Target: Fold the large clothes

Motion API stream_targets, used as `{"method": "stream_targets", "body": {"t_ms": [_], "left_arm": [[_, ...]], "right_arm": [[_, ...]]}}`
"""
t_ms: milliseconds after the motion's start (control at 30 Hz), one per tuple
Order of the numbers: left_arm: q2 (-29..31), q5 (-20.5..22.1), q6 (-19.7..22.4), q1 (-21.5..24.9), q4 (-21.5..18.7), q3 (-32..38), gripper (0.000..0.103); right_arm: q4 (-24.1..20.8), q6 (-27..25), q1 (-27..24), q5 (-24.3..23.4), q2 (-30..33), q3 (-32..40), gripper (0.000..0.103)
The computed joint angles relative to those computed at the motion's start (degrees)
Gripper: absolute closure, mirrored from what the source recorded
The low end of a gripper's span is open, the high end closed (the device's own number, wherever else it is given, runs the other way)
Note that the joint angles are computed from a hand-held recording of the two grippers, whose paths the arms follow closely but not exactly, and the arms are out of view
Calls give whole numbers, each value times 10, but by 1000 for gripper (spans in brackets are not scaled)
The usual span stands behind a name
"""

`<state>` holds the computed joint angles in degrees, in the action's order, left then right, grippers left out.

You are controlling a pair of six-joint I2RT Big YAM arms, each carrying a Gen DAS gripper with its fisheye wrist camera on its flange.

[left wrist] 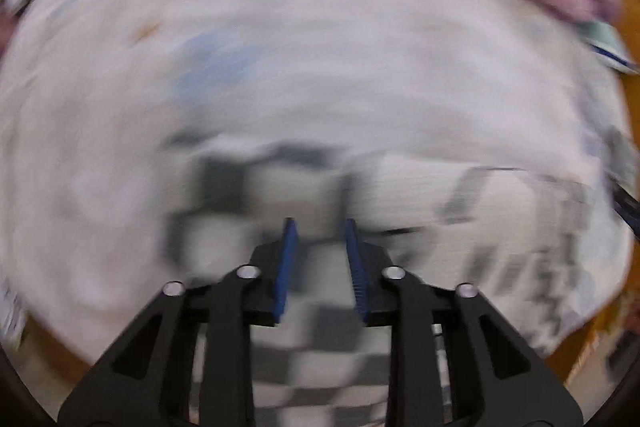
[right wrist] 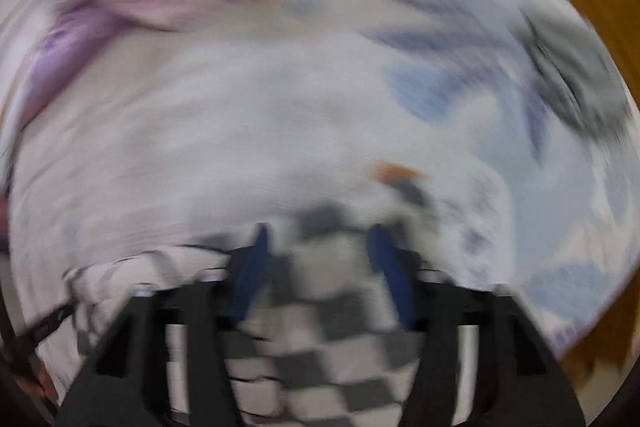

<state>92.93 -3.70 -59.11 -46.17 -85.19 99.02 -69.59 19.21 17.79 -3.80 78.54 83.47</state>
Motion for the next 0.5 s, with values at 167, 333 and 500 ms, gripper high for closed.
{"method": "stream_targets", "body": {"t_ms": [167,333,500], "left_arm": [[89,13,55,-30,51,41,90],[-1,22,70,-1,111,-82,99],[-96,-13,12,22,13,-205,100]], "right_arm": [[24,8,80,-68,92,1,88],[41,-8,18,-147,92,-28,103],[-37,-67,-73,-22,52,-51,103]]}}
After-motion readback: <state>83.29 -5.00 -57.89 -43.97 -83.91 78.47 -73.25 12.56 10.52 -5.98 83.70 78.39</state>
